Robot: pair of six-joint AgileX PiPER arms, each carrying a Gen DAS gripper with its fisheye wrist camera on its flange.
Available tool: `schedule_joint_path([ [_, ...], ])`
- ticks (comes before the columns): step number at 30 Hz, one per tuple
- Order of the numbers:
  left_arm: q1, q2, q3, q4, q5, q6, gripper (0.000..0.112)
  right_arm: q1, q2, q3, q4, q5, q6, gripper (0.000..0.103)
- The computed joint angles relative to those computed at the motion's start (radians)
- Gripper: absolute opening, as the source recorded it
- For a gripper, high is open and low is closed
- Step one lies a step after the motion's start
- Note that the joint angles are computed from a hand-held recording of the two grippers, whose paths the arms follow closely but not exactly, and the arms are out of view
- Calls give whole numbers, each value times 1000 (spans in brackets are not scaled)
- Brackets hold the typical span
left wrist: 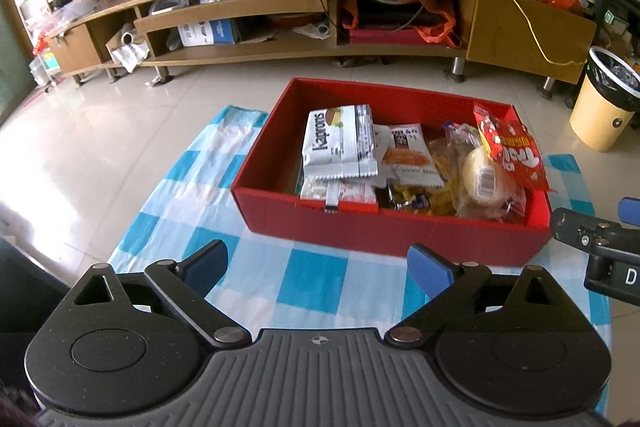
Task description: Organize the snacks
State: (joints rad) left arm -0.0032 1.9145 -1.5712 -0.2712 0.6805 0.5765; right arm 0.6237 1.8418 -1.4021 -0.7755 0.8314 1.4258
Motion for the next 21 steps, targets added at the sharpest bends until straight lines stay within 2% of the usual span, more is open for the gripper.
schedule_joint_path([
  [21,144,-184,287,-143,21,243,102,206,-70,158,-14,68,219,78],
])
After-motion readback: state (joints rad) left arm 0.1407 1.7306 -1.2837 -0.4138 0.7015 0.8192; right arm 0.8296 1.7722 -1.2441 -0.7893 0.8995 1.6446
